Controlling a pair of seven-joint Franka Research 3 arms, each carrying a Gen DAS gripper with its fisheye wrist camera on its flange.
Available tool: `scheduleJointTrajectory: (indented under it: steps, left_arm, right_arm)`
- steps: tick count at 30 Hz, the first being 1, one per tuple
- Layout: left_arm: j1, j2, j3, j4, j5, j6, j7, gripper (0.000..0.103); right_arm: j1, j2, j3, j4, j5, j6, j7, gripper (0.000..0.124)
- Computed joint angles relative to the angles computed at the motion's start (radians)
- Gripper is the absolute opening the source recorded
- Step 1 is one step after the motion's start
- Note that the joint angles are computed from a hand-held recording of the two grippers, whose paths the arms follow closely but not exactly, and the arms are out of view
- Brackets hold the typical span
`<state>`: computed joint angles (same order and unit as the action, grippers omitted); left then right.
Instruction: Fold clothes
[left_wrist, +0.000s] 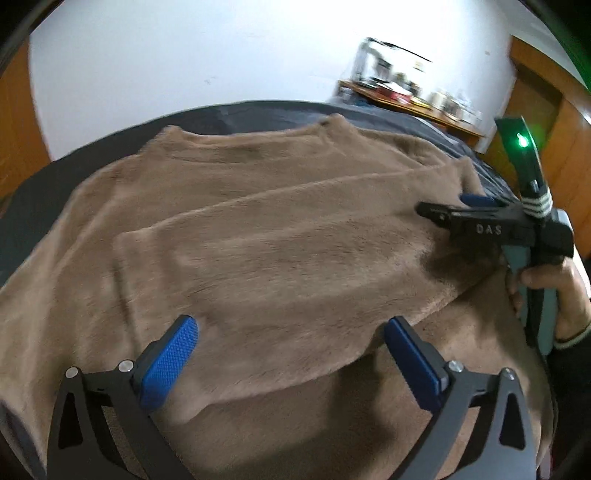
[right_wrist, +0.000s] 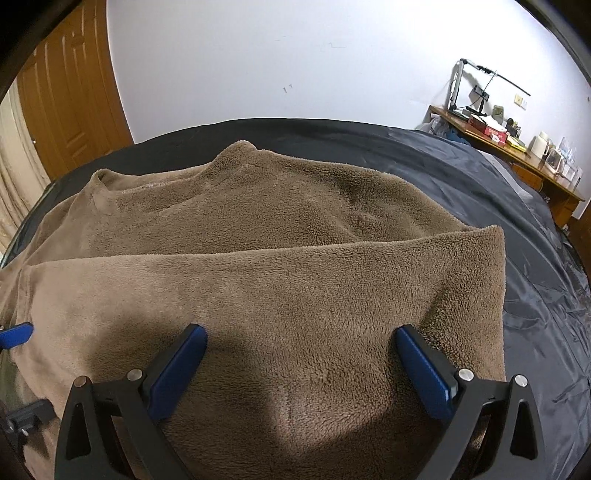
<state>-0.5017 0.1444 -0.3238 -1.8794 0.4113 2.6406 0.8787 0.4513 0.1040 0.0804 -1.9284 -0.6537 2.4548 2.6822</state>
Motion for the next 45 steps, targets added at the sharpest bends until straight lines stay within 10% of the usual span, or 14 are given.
scheduleJointTrajectory:
  steps: [4, 10, 25, 30, 45]
  left_arm:
    - [0.002, -0.118, 0.018, -0.109, 0.108, 0.007, -0.153, 0.102]
    - [0.076, -0.397, 0.036, -0.413, -0.044, 0.093, -0.21, 0.102]
    - [0.155, -1.151, 0.122, -0.916, -0.154, -0.104, -0.187, 0.102]
    - [0.108, -1.244, 0.15, -0.983, -0.168, -0.135, -0.079, 0.102]
    - [-0.009, -1.386, 0.182, -1.128, -0.255, -0.046, 0.192, 0.102]
  right_arm:
    - [0.005, 0.002, 0.002, 0.003, -0.002, -0.004, 0.009, 0.103]
    - [0.011, 0.006, 0.003, 0.014, -0.001, -0.014, 0.011, 0.103]
    - [0.017, -0.021, 0.002, -0.012, -0.051, -0.002, 0.057, 0.103]
    - [0.031, -0.094, 0.048, -0.06, -0.205, 0.065, 0.194, 0.103]
    - [0.188, 0.019, 0.082, 0.071, -0.236, 0.075, 0.048, 0.103]
